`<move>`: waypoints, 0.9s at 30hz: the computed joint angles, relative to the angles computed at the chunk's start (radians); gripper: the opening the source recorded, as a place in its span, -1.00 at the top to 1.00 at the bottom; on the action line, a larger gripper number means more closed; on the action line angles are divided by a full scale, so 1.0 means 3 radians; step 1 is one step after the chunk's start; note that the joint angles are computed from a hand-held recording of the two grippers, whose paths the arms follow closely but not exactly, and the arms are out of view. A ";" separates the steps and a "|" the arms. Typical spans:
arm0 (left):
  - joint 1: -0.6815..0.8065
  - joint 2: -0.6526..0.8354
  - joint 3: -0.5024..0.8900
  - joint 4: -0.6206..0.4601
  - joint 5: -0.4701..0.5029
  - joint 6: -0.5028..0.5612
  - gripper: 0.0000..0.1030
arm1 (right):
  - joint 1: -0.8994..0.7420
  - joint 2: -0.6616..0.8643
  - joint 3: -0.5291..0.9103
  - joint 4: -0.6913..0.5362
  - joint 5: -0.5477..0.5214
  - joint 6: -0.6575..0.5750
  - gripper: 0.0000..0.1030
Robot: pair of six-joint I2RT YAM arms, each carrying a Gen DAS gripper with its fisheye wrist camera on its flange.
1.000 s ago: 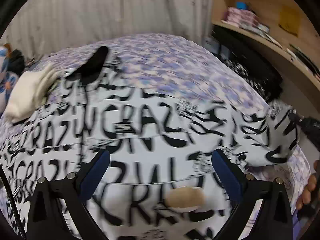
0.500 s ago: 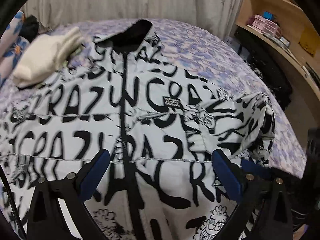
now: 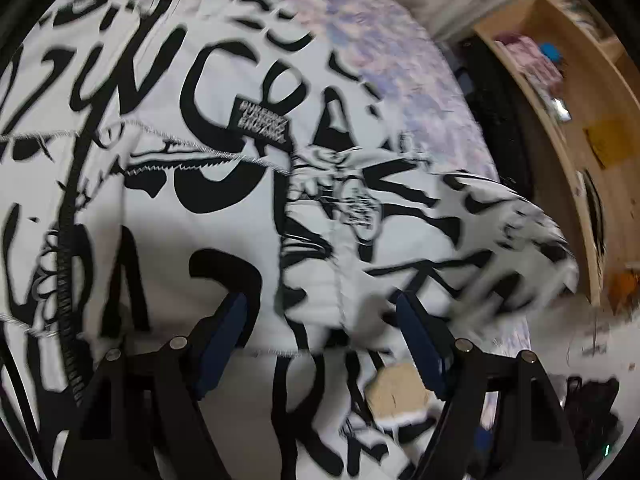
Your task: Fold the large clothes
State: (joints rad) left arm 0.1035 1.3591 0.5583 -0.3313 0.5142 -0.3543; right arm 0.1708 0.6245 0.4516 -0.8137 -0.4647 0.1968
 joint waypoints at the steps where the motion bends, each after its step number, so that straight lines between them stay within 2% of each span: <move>1: -0.0040 0.0054 0.0013 0.0051 -0.0049 -0.0022 -0.46 | 0.0063 0.0011 -0.0011 0.0035 0.0047 0.0030 0.13; 3: -0.0275 0.0113 0.0107 0.0067 -0.0292 -0.0094 -0.46 | 0.0237 0.0018 -0.0027 0.0105 0.0179 0.0135 0.13; 5: -0.0475 0.0200 0.0227 0.0015 -0.0523 -0.0051 0.30 | 0.0247 -0.0014 -0.0040 0.0082 0.0192 0.0117 0.13; 6: -0.0636 0.0312 0.0382 -0.0140 -0.0668 -0.0005 0.49 | 0.0235 -0.0020 -0.0026 0.0044 0.0167 0.0112 0.13; 8: -0.0818 0.0247 0.0484 -0.0239 -0.0924 -0.0031 0.56 | 0.0248 -0.0052 -0.0011 0.0017 0.0200 0.0131 0.13; 10: -0.0976 -0.0027 0.0546 -0.0325 -0.1262 0.0007 0.65 | 0.0343 -0.0093 0.0014 0.0017 0.0289 0.0211 0.13; 14: -0.0886 -0.0794 0.0677 -0.0534 -0.1623 0.0103 0.66 | 0.0426 -0.0258 0.0099 -0.0144 0.0466 0.0209 0.13; 17: -0.0375 -0.1405 0.0742 -0.0757 -0.1667 0.0352 0.66 | 0.0476 -0.0330 0.0159 -0.0237 0.0565 0.0186 0.13; 20: 0.0332 -0.1703 0.0666 -0.0969 -0.1491 0.0772 0.63 | 0.0595 -0.0326 0.0201 -0.0268 0.0712 0.0217 0.13; 21: 0.0604 -0.1732 0.0583 -0.1033 -0.1419 0.0968 0.58 | 0.0585 -0.0303 0.0186 -0.0249 0.0718 0.0192 0.13; 23: 0.1077 -0.1575 0.0410 -0.1136 -0.1269 0.1315 0.35 | 0.0615 -0.0201 0.0195 -0.0213 0.0758 0.0190 0.11; 24: 0.1230 -0.1444 0.0345 -0.1144 -0.1170 0.1438 0.13 | 0.0599 -0.0145 0.0198 -0.0188 0.0751 0.0173 0.04; 25: 0.1465 -0.1254 0.0289 -0.1186 -0.1018 0.1623 0.06 | 0.0620 -0.0093 0.0195 -0.0143 0.0762 0.0185 -0.03; 27: 0.1769 -0.0945 0.0254 -0.1207 -0.0844 0.1850 0.06 | 0.0496 0.0023 0.0248 -0.0133 0.0634 0.0101 -0.09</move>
